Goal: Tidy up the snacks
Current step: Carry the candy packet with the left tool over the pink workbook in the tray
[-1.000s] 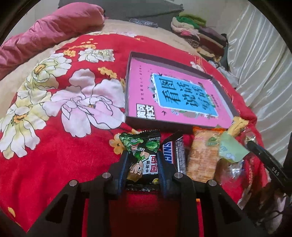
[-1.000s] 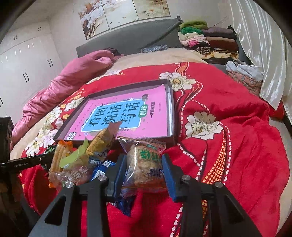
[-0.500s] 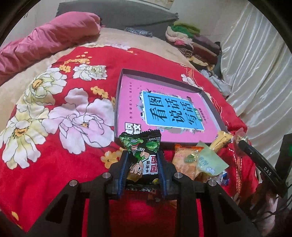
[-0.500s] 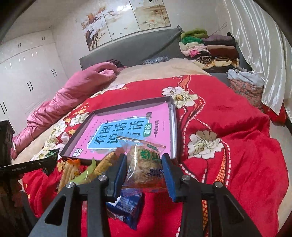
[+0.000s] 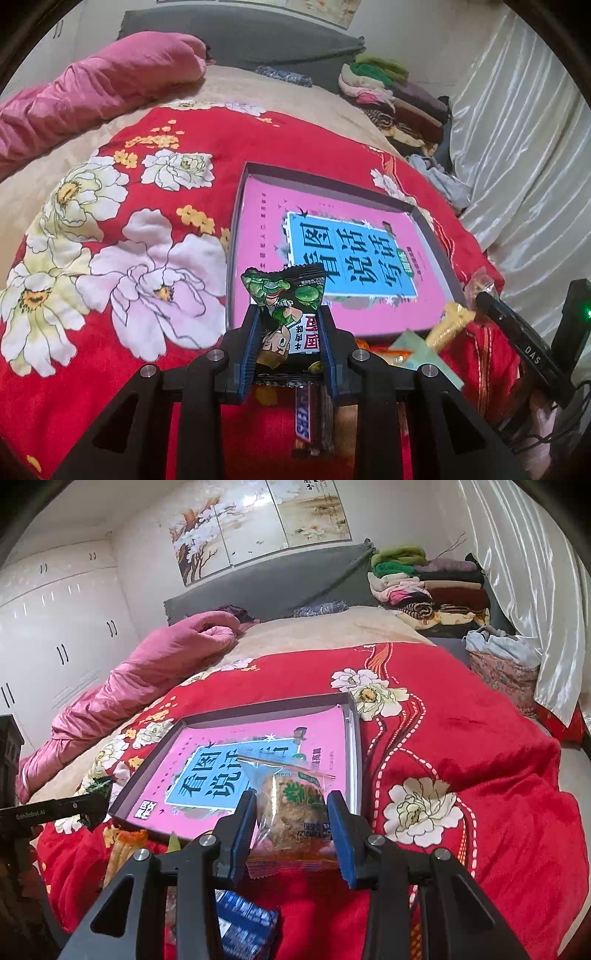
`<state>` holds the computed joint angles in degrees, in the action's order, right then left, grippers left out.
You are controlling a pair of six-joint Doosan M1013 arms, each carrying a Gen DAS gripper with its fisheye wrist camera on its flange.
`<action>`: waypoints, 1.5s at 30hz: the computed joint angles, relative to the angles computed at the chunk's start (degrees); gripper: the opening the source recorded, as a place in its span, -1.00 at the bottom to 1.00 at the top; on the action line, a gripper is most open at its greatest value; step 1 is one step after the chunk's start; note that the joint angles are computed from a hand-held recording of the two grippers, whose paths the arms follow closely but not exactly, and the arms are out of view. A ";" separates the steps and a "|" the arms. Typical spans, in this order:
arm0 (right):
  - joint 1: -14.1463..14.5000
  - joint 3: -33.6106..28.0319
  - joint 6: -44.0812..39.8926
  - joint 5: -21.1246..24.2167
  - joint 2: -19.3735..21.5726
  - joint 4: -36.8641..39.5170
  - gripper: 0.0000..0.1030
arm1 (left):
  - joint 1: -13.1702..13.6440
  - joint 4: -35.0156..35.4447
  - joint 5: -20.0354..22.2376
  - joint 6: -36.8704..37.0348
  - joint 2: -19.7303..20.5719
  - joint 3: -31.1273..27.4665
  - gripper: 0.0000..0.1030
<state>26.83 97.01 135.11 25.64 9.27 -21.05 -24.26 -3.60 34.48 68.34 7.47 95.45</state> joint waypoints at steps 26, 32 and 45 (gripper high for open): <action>-1.87 -2.31 -12.02 2.15 3.71 11.35 -0.35 | -1.11 1.24 1.79 -0.80 5.53 -4.41 -0.40; -1.24 -2.98 -11.59 3.01 4.30 8.40 -0.35 | -0.91 1.52 2.52 -1.06 6.46 -5.02 -0.40; -1.01 -2.79 -7.33 3.38 4.20 3.55 -0.35 | -0.62 1.97 3.22 -2.10 7.70 -5.89 -0.40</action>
